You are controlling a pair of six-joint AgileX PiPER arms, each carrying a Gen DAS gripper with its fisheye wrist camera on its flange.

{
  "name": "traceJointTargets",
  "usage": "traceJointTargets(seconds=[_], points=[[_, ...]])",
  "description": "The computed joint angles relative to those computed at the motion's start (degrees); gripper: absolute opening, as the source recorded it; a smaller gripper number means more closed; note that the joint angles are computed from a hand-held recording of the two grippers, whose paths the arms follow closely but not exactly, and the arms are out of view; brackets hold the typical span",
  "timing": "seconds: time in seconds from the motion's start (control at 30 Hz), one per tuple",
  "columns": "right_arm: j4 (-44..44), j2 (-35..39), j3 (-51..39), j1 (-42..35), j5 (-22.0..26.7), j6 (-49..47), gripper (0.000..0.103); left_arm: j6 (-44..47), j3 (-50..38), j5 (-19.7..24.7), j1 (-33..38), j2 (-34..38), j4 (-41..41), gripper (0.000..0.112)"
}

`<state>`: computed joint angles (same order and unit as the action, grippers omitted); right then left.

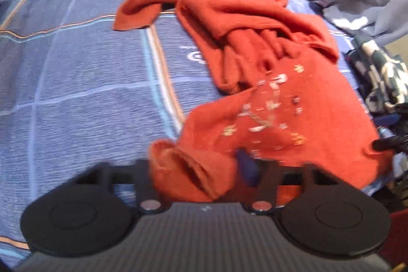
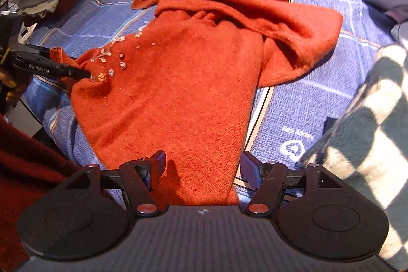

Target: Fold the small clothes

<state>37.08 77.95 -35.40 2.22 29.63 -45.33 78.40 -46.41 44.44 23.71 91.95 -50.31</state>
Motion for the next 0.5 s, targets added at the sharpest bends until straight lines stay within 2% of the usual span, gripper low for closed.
traceJointTargets(seconds=[0.03,0.07,0.1,0.2,0.23,0.3,0.4,0.5], points=[[1.0,1.2,0.1,0.4,-0.7,-0.6,0.103,-1.1,0.0,-0.2,-0.6,-0.5,0.5,0.027],[0.7,2.5,0.2,1.1,-1.7,0.3,0.103,-1.8,0.8,-2.1,-1.7,-1.5,1.0,0.017],[-0.7,3.8,0.0,2.0,-2.4,2.5,0.103,-2.0,1.4,-2.9,-2.2,-2.2,1.1,0.016],[2.5,4.6,0.8,2.6,-3.9,0.8,0.102,-1.2,1.6,2.0,2.3,-3.4,-2.2,0.013],[2.5,4.5,0.6,2.8,-3.4,0.7,0.093,-1.0,1.3,4.8,4.6,-3.9,-2.6,0.013],[4.4,4.4,-0.3,1.8,0.0,-2.0,0.027,-0.5,0.7,9.5,8.6,-5.9,-1.5,0.013],[7.7,3.5,-1.8,0.1,6.4,-6.7,0.025,0.6,0.2,14.0,13.0,-9.6,2.2,0.013],[2.5,3.0,-3.0,3.3,8.6,-4.1,0.024,1.2,-0.6,18.5,17.0,-10.6,7.0,0.013]])
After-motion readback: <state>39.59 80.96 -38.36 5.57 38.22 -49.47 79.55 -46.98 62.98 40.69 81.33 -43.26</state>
